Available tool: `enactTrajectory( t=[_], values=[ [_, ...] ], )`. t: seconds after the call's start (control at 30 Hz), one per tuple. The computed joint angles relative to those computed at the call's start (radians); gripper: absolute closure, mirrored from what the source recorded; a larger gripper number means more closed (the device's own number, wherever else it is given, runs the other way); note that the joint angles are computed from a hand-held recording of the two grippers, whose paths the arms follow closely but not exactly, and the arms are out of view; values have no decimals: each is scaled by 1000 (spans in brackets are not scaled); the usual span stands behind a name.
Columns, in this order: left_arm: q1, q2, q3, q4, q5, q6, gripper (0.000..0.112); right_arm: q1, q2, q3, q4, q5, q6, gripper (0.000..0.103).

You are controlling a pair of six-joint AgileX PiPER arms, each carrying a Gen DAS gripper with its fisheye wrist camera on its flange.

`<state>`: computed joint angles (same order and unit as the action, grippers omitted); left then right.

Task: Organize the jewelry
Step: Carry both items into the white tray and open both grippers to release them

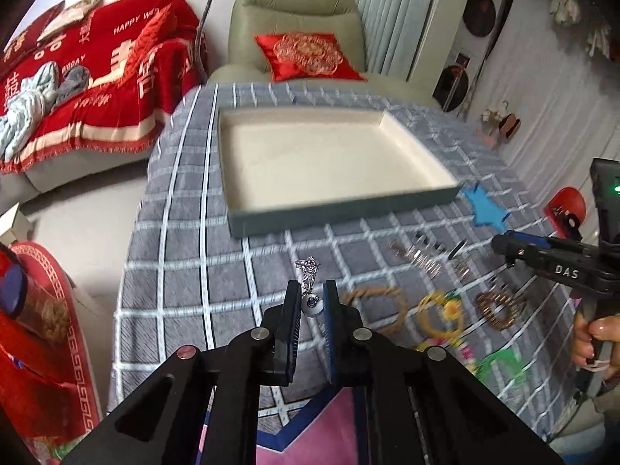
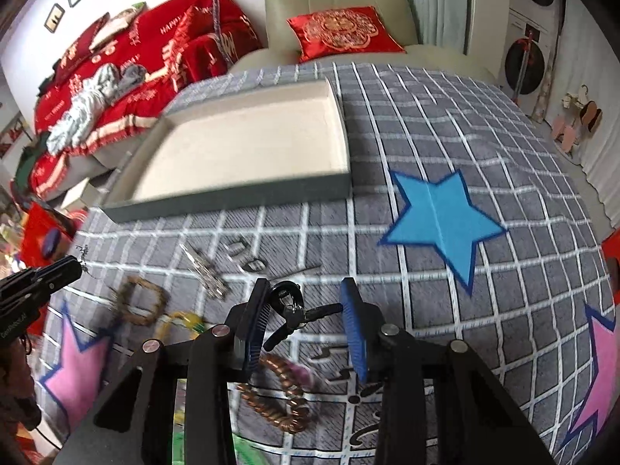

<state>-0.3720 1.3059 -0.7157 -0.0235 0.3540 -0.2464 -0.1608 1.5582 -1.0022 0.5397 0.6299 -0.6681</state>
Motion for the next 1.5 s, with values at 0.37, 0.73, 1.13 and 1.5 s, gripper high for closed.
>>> enactTrajectory(
  t=[0.37,0.73,1.13,1.5],
  values=[
    [11,55,-309,46,166,-25,85,37,106,-311,-18,156,118,63],
    [65,400,-667,129,178,-133,85,136,445,-829,-147,297,368,63],
    [23,731,-861,320,187,-263,85,194,777,-1144,-292,352,507,63],
    [-1,826,-935,384,272,-279,85,229,804,-1110,-342,295,501,52]
  ],
)
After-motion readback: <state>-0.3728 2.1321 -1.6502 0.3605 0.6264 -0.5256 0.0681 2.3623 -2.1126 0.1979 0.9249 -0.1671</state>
